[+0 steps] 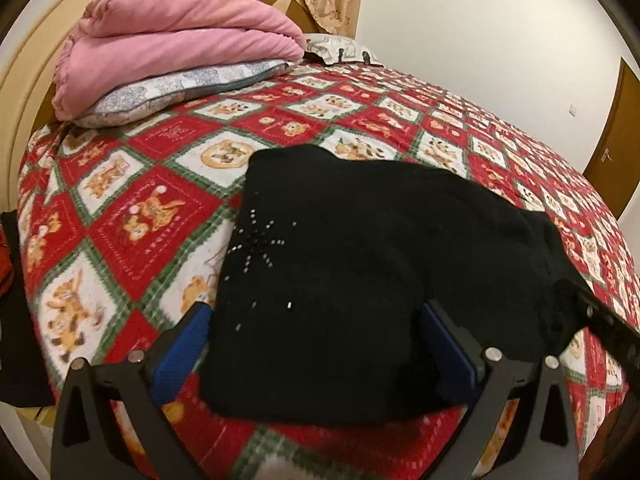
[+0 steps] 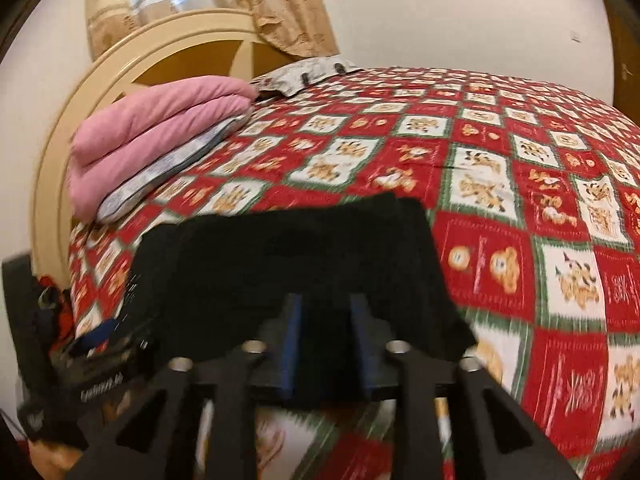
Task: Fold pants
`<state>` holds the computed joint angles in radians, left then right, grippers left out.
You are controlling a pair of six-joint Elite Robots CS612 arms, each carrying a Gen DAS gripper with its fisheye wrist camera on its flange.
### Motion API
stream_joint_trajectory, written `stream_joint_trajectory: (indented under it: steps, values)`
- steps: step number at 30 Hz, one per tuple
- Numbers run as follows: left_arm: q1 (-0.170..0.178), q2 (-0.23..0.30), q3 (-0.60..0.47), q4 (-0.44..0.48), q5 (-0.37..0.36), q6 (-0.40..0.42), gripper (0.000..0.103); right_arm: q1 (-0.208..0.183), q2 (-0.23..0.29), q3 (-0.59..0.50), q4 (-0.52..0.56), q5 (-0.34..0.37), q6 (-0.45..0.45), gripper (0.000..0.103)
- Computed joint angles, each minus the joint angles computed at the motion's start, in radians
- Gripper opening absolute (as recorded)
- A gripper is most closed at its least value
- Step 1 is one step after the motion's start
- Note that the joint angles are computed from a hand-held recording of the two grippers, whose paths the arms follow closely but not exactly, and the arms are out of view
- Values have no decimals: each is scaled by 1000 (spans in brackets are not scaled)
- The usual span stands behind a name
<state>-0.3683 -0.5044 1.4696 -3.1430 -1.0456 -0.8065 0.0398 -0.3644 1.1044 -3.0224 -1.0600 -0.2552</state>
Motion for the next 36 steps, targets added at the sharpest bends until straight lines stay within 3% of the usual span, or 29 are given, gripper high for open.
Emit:
stream_joint_trajectory:
  steps: [2,4,13,20,22,25,27,36]
  values:
    - [-11,-14,20,9,22,12,103,-1,-25,51,-37,-6,-12,55]
    - [-22,-29,41,14,42,27,103,-7,-50,103,-83,17,13,61]
    - [-70,-83,140,-68,145,79,103,-31,-129,275,-241,81,107,62]
    - [-103,-130,211,-132,181,84,103,-41,-181,398,-414,34,167,63]
    - [-119,-135,230,-195,206,129,103,-45,-199,434,-463,22,173,63]
    - [-139,-144,241,-217,260,182,103,-48,-219,482,-551,-2,202,65]
    - [-143,-152,250,-230,254,196,103,-48,-229,510,-617,-21,220,70]
    - [-159,-154,260,-270,277,202,103,-53,-241,547,-724,-39,249,73]
